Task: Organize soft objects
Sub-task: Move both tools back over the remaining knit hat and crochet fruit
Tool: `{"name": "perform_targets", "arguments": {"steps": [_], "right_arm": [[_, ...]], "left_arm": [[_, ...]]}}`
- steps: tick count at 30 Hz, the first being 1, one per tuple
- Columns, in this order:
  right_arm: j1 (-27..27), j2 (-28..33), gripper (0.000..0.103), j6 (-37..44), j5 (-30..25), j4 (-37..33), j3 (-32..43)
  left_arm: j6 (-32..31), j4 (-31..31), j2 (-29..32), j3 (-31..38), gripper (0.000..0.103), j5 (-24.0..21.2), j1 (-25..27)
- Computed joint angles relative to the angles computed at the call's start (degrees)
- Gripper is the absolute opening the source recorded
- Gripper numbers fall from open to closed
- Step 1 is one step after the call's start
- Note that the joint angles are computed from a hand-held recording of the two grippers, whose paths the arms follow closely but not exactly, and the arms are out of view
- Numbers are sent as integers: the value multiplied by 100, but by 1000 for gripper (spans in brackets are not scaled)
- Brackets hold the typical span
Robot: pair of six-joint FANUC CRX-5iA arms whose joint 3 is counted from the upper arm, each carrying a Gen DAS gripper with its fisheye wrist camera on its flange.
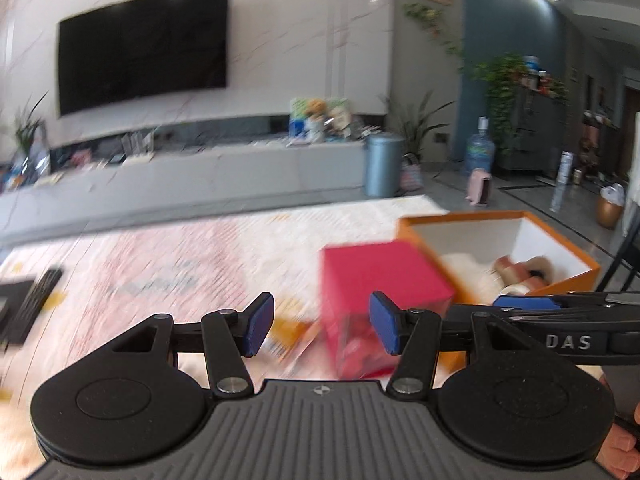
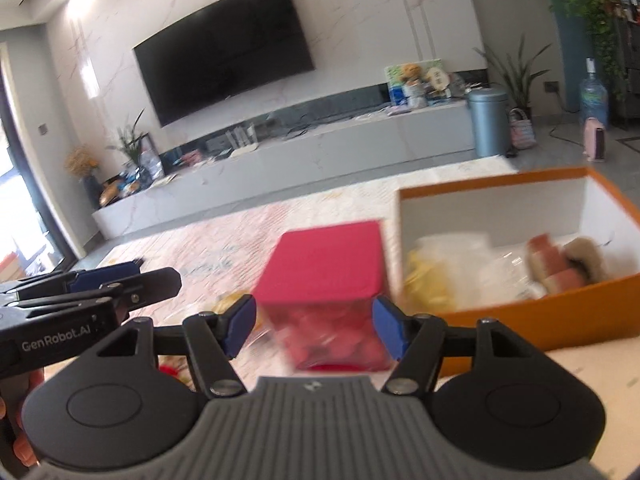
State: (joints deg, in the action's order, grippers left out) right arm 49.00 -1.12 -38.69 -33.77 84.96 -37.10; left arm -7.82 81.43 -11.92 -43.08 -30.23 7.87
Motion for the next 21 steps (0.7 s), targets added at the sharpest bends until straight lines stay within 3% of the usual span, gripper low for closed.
{"name": "perform_targets", "arguments": {"steps": [5,12,17,21], "right_arm": [[234,391,64,635,127,-550,354],[370,915,63,1272,296,-1101,852],[371,1272,62,1827,470,-1434,1194],[405,1518,61,2286,518,-1855,1486]], "left_arm": [[476,-621,15,-39,65,-21,585],[1230,-1492,246,196,65,-475,1411],[1814,-1844,497,395,65,-1000,1839],[2280,-2192,669,531,65,-1045,1949]]}}
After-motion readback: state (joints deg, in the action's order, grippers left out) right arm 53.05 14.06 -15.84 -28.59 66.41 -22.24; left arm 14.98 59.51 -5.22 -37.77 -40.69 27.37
